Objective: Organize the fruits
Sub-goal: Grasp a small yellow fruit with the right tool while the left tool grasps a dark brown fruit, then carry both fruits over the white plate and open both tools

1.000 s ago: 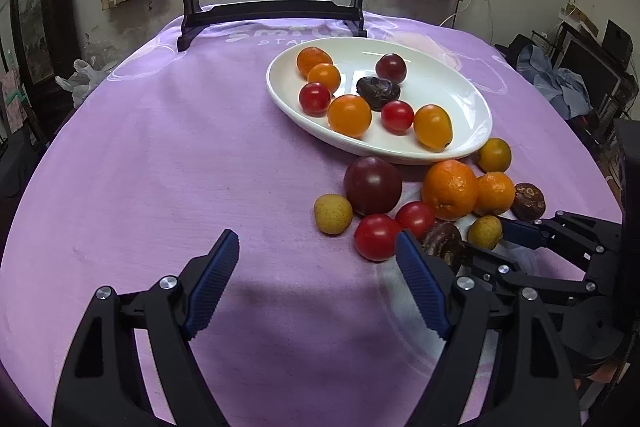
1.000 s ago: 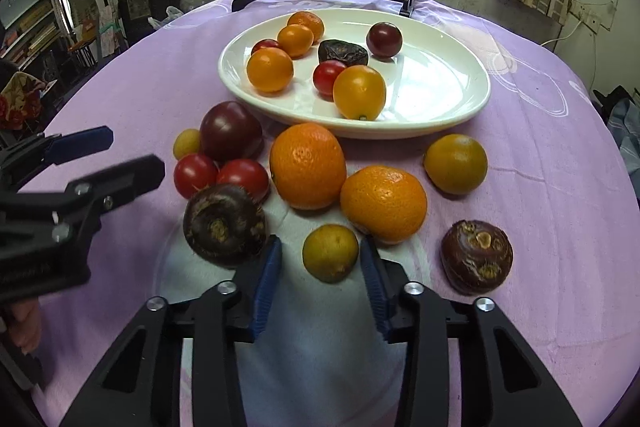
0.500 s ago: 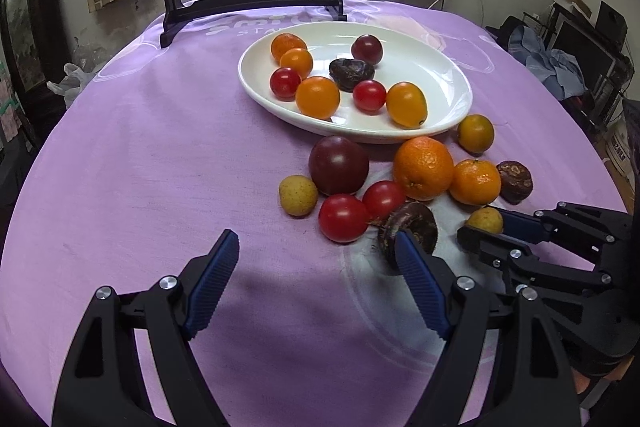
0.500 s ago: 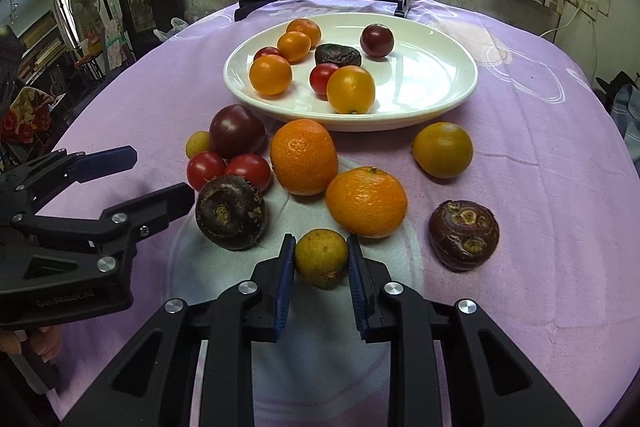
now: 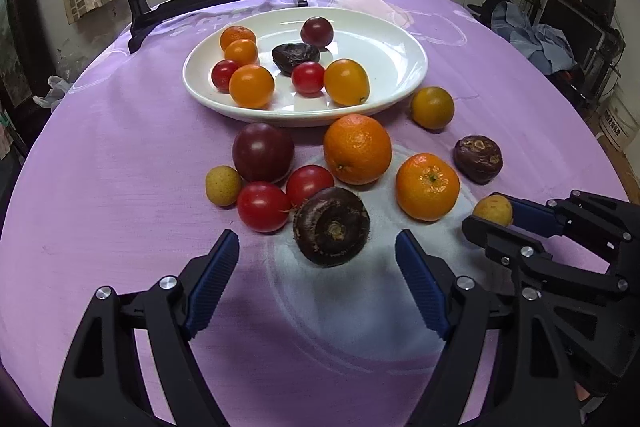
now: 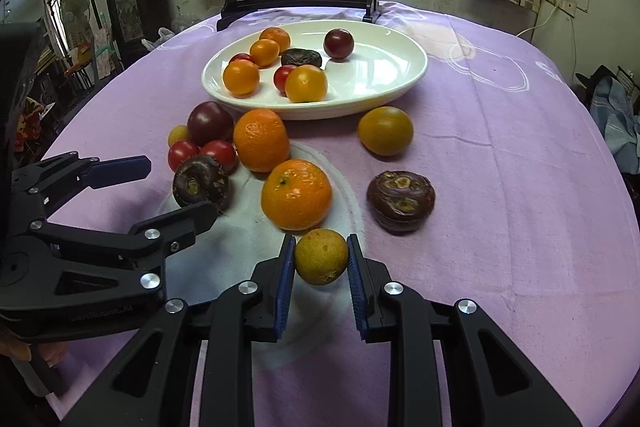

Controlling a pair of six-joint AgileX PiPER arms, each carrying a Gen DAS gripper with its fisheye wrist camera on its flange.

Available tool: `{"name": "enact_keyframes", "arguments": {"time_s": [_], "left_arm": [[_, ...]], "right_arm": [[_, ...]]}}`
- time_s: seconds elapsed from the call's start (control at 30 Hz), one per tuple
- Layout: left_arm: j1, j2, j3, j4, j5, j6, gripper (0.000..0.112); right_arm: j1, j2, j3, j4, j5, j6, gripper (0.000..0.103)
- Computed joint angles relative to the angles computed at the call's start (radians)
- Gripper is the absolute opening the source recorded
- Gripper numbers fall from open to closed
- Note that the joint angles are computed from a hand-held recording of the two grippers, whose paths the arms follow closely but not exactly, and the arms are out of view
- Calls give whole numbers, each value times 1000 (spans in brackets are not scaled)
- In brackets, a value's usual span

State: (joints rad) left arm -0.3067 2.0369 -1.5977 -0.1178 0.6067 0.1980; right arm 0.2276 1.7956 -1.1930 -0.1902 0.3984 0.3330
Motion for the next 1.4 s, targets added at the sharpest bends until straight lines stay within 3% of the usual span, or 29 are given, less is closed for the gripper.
{"name": "enact_keyframes", "arguments": {"time_s": [0.17,0.47,0.57,0.63,0.73,1.1,1.23,1.4], "left_arm": [[-26,19,-21,46,7,-50,79],[-49,69,-83,129,27,-153,77],[-53,64,-73,162,14,-181,69],[-50,56,-62,166,6,-177,56],[-25,46,-55,71,8,-80,43],[28,-100,70,-134,-21,153,43],[47,-107,8,-162,-3,184,43],[50,-23,-175,-101,42,116,43]], "right_arm": [[-8,-37,49,-48,-31,35,26],[-32,-61,79,18,-57,-26,26],[-34,-62,85,16,-68,-22,26],[-36,-60,86,27,-77,-32,26],[-39,-61,92,62,-87,-65,26],[-28,-107,112,51,-131,-51,26],[-25,-118,73,74,-127,-98,26],[-24,-92,-33,60,-98,-138,26]]}}
